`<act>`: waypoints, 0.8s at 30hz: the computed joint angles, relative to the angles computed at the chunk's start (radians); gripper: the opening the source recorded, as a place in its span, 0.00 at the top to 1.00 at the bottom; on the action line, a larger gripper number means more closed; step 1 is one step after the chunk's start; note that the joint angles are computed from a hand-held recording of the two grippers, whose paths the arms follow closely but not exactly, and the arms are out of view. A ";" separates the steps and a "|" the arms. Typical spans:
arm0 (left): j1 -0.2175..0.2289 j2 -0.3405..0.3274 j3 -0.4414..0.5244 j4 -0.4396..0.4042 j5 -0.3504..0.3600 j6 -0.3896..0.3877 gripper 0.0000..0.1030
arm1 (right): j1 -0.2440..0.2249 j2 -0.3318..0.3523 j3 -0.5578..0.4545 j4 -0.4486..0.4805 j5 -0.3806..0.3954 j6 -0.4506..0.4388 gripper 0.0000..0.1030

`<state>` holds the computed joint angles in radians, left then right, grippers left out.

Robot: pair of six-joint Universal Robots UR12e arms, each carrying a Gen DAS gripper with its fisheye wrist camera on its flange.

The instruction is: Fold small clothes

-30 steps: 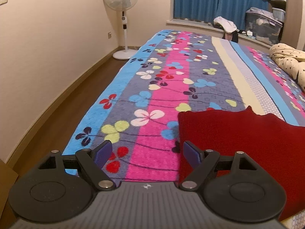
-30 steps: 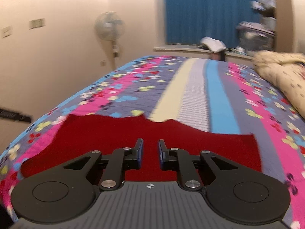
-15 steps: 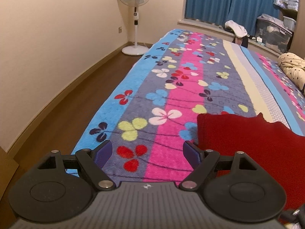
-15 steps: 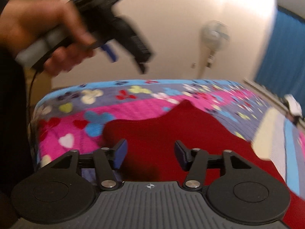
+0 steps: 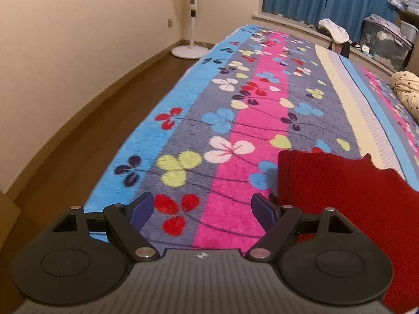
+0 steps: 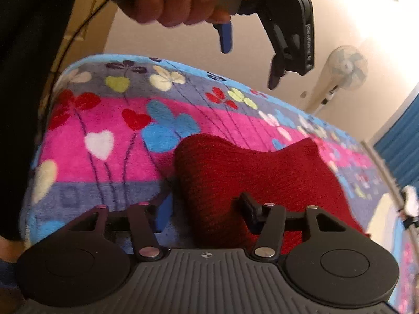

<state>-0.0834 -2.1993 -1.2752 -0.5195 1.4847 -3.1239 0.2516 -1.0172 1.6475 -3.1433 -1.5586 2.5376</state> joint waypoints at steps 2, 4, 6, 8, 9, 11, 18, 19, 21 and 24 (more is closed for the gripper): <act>0.004 -0.014 0.029 -0.047 -0.059 -0.023 0.17 | -0.001 0.002 0.001 -0.022 -0.010 -0.012 0.75; 0.016 -0.034 0.070 -0.132 -0.164 -0.047 0.15 | -0.013 -0.005 -0.003 -0.012 0.023 0.026 0.83; 0.032 -0.066 0.129 -0.255 -0.309 -0.069 0.13 | -0.028 -0.020 -0.004 -0.010 0.065 0.103 0.84; 0.047 -0.109 0.205 -0.405 -0.473 -0.062 0.03 | -0.039 -0.031 0.000 -0.038 0.093 0.149 0.85; 0.051 -0.127 0.234 -0.456 -0.531 -0.044 0.01 | -0.044 -0.038 0.003 -0.054 0.103 0.174 0.85; 0.050 -0.160 0.289 -0.550 -0.607 0.025 0.01 | -0.053 -0.045 0.009 -0.084 0.112 0.214 0.85; 0.033 -0.241 0.409 -0.701 -0.681 0.127 0.10 | -0.060 -0.060 0.026 -0.120 0.116 0.243 0.85; 0.031 -0.251 0.425 -0.723 -0.691 0.138 0.14 | -0.060 -0.061 0.027 -0.120 0.117 0.247 0.85; 0.024 -0.270 0.457 -0.750 -0.671 0.158 0.31 | -0.062 -0.065 0.033 -0.128 0.117 0.257 0.85; 0.017 -0.292 0.497 -0.798 -0.643 0.182 0.54 | -0.063 -0.068 0.040 -0.134 0.123 0.269 0.85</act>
